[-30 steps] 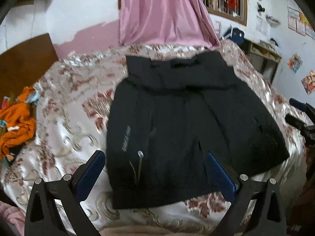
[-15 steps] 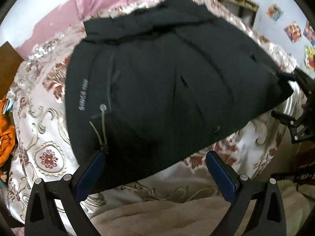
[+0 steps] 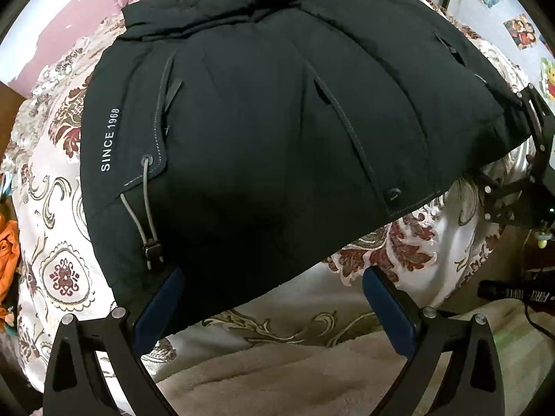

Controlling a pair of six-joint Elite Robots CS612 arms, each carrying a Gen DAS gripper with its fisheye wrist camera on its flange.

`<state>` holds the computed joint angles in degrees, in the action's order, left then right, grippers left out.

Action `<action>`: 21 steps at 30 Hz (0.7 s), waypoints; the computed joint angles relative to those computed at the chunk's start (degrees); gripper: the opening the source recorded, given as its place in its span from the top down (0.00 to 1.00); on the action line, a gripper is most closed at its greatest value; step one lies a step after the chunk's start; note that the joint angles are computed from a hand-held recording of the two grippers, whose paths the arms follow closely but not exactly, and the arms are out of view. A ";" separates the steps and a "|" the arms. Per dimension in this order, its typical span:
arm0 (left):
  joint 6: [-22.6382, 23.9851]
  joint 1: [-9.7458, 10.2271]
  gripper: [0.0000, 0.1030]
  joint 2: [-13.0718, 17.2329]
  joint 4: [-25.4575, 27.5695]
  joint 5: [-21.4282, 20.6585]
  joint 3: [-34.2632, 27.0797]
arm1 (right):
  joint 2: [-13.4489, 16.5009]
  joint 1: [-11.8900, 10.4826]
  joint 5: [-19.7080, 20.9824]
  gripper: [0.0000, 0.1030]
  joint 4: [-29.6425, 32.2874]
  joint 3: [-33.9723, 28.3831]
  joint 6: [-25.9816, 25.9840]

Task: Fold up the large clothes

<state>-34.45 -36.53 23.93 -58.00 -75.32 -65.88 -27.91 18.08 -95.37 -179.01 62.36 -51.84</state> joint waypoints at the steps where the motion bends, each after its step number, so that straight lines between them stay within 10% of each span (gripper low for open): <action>1: -0.02 -0.06 0.01 -0.04 0.12 -0.11 0.05 | 0.27 0.20 -0.40 0.04 -0.95 -0.20 -0.15; 5: -0.52 -0.42 0.01 0.00 0.44 0.31 0.14 | 0.01 0.24 1.78 0.06 -2.98 -0.21 2.43; 8: -0.66 -0.68 0.01 0.20 0.53 1.24 -0.31 | -0.58 -0.24 5.56 0.30 -0.78 -0.81 5.12; 12: -0.82 -0.93 0.01 0.75 -0.13 1.89 -1.42 | -2.45 -1.55 13.83 0.56 13.15 -3.34 13.08; 21: 4.72 -1.95 0.01 1.79 -1.51 5.68 -3.30 | -0.46 -4.51 31.26 0.67 37.88 -17.76 27.75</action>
<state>-29.73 -38.49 25.72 -59.51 -69.64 -69.17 -28.37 13.57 -64.11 -141.13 44.61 -24.08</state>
